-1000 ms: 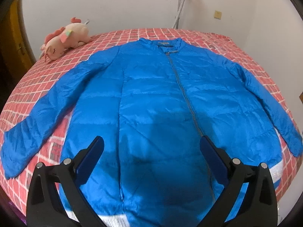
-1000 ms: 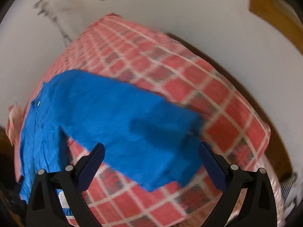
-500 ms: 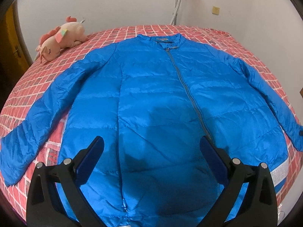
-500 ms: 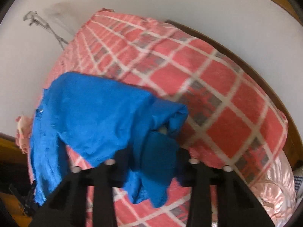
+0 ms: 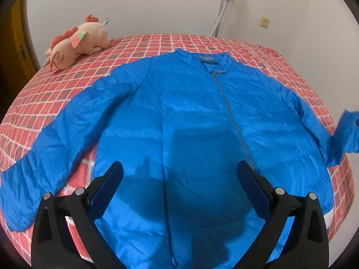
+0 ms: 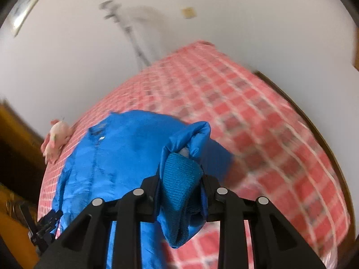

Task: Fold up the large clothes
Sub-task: 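Grasp the blue jacket sleeve cuff with the right tool and lift it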

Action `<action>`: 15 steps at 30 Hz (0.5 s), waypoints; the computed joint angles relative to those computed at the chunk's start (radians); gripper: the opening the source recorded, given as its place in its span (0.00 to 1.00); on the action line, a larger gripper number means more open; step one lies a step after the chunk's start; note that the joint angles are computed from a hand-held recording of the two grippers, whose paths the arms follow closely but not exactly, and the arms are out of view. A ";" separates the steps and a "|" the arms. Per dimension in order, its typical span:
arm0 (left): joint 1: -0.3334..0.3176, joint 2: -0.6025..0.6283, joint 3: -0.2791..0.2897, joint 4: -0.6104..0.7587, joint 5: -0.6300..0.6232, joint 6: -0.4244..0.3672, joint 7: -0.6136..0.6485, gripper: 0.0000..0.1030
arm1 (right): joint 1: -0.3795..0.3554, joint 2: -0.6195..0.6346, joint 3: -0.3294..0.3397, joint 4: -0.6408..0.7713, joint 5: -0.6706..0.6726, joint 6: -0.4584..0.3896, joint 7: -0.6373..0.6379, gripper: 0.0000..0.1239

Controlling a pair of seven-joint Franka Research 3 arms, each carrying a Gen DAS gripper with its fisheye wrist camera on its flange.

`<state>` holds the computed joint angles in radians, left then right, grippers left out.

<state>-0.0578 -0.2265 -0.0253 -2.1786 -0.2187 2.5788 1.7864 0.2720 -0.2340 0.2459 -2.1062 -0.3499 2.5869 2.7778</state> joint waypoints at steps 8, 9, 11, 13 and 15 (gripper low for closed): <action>0.027 0.078 0.001 0.089 -0.013 -0.012 0.011 0.97 | 0.120 0.408 -0.021 0.448 -0.010 -0.069 -0.184 0.22; 0.031 0.091 0.000 0.102 -0.020 -0.016 0.012 0.97 | 0.136 0.455 -0.027 0.503 -0.003 -0.085 -0.209 0.22; 0.040 0.115 -0.003 0.124 -0.033 -0.025 0.022 0.97 | 0.163 0.559 -0.033 0.621 0.028 -0.111 -0.276 0.21; 0.050 0.132 -0.010 0.140 -0.035 -0.031 0.026 0.97 | 0.181 0.640 -0.034 0.712 0.073 -0.128 -0.344 0.22; 0.059 0.152 -0.016 0.161 -0.039 -0.043 0.035 0.97 | 0.194 0.724 -0.031 0.810 0.123 -0.145 -0.411 0.21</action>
